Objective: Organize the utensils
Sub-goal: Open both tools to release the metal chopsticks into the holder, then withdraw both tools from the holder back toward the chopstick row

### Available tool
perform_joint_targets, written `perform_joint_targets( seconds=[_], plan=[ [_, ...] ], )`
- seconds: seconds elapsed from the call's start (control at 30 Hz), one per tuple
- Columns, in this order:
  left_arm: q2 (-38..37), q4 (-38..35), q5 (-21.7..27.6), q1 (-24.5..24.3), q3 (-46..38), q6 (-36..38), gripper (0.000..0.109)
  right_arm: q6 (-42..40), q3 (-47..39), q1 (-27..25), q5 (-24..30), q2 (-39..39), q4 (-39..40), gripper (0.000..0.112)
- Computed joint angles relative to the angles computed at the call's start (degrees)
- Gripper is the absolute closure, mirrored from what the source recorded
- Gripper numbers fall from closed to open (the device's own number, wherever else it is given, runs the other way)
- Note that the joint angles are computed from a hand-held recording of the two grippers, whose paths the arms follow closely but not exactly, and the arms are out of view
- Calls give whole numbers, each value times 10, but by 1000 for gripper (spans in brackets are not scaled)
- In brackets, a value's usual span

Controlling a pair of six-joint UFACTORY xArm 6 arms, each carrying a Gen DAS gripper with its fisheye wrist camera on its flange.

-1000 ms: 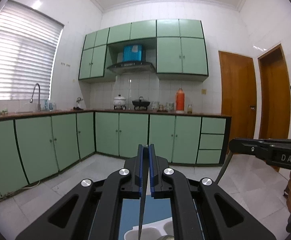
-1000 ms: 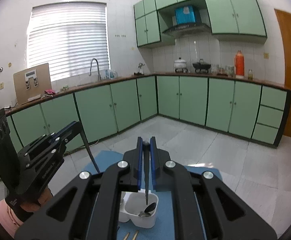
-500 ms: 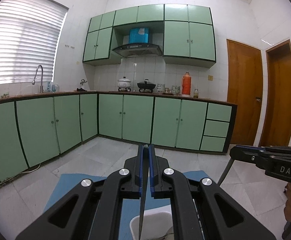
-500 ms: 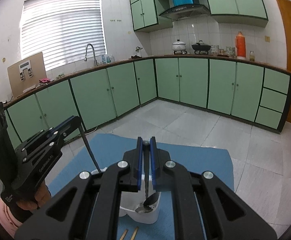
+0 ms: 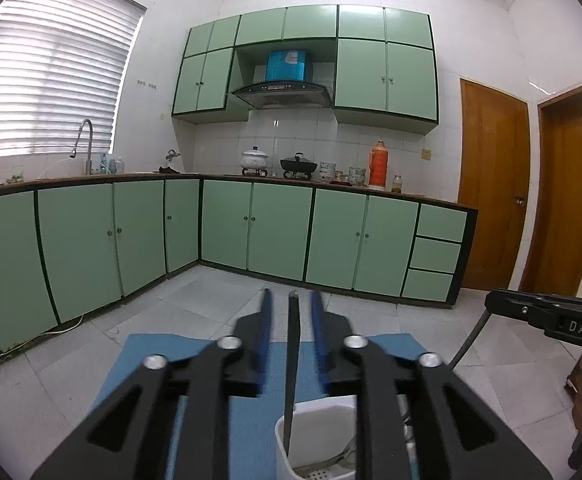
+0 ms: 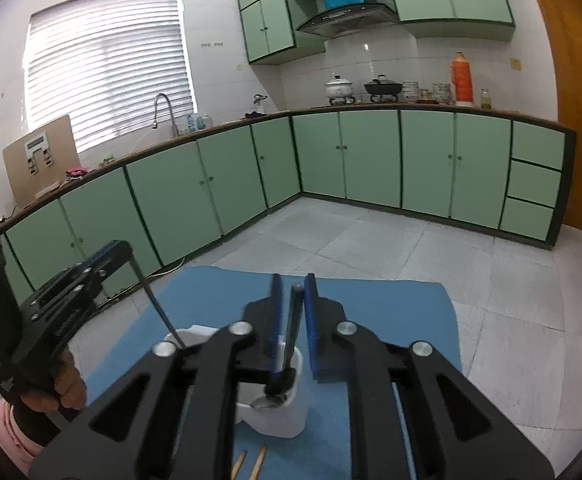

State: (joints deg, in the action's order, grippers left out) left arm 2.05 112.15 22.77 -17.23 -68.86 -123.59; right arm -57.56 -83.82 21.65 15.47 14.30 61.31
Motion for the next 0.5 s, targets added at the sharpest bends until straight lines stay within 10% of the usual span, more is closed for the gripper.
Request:
perform_joint_targets(
  seconds=[0.5],
  plan=[
    [-76, 15, 24, -8, 74, -44, 24, -182, 70, 5, -67, -64, 190, 35]
  ],
)
